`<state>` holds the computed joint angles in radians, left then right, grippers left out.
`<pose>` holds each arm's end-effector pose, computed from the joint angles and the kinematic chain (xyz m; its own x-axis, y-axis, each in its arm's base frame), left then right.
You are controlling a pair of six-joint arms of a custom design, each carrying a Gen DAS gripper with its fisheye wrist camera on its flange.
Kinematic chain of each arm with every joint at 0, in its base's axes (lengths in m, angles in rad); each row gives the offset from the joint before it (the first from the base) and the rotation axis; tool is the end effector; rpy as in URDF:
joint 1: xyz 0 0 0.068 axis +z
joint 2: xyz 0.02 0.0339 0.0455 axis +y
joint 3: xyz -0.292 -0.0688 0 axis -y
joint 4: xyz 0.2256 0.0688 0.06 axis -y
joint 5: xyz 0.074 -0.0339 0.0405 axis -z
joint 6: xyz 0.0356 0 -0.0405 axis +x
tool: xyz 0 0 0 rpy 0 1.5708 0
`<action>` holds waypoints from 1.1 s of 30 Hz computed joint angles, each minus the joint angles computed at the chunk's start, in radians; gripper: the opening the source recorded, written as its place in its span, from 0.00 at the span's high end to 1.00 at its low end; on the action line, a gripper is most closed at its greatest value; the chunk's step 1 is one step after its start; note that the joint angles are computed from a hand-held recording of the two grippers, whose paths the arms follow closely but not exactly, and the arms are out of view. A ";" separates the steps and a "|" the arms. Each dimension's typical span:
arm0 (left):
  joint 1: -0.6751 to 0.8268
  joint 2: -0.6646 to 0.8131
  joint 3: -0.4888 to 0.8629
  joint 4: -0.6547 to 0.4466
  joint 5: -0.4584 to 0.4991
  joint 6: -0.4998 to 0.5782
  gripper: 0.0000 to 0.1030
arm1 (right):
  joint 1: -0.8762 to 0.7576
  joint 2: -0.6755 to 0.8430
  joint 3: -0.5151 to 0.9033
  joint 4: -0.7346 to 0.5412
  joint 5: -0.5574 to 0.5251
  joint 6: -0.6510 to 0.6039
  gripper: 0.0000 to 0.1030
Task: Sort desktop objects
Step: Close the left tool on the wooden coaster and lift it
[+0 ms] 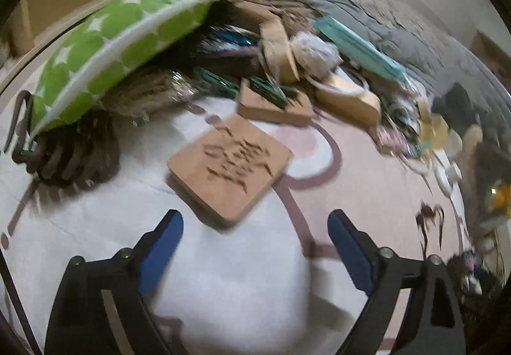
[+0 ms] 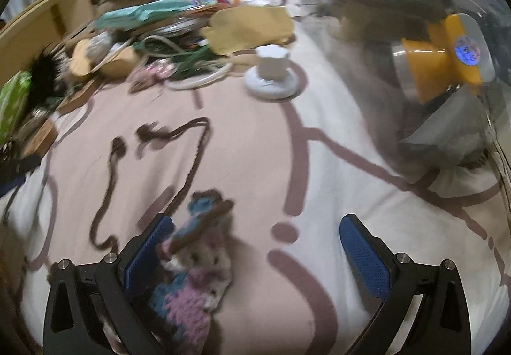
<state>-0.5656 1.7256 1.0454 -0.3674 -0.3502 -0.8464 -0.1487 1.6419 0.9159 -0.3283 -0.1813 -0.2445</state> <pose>0.2867 -0.1675 0.2137 -0.7532 -0.3551 -0.5537 -0.3100 0.9341 -0.1772 0.3007 -0.0386 0.2051 -0.8483 -0.1137 -0.5171 -0.1522 0.9878 0.0326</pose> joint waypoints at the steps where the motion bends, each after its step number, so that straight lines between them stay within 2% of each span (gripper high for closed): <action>1: 0.009 0.001 0.003 -0.002 -0.001 0.005 0.09 | -0.002 -0.003 0.001 -0.007 -0.006 -0.006 0.00; 10: 0.094 0.052 0.049 0.040 -0.002 0.106 0.09 | 0.008 0.002 0.007 -0.016 -0.007 0.001 0.00; 12: 0.117 0.062 0.042 0.066 0.068 0.126 0.09 | 0.009 0.002 0.008 -0.016 -0.007 0.002 0.00; 16: 0.102 0.041 0.013 0.076 0.107 0.110 0.09 | 0.011 -0.001 0.004 -0.016 -0.006 0.006 0.00; 21: 0.078 -0.015 -0.040 0.130 0.241 0.091 0.09 | 0.005 0.001 0.004 -0.014 -0.010 -0.002 0.00; 26: 0.049 -0.010 -0.032 0.178 0.357 0.107 0.08 | 0.005 -0.003 -0.002 -0.011 -0.012 -0.002 0.00; 29: 0.027 -0.013 -0.008 0.143 0.336 0.119 0.08 | -0.005 -0.001 0.010 -0.026 -0.030 -0.003 0.00; 31: 0.010 -0.030 -0.002 0.095 0.265 0.122 0.08 | -0.035 -0.008 0.021 -0.043 -0.082 0.012 0.00; 33: -0.007 -0.045 0.008 0.034 0.148 0.139 0.08 | -0.062 -0.013 0.031 -0.064 -0.135 0.027 0.00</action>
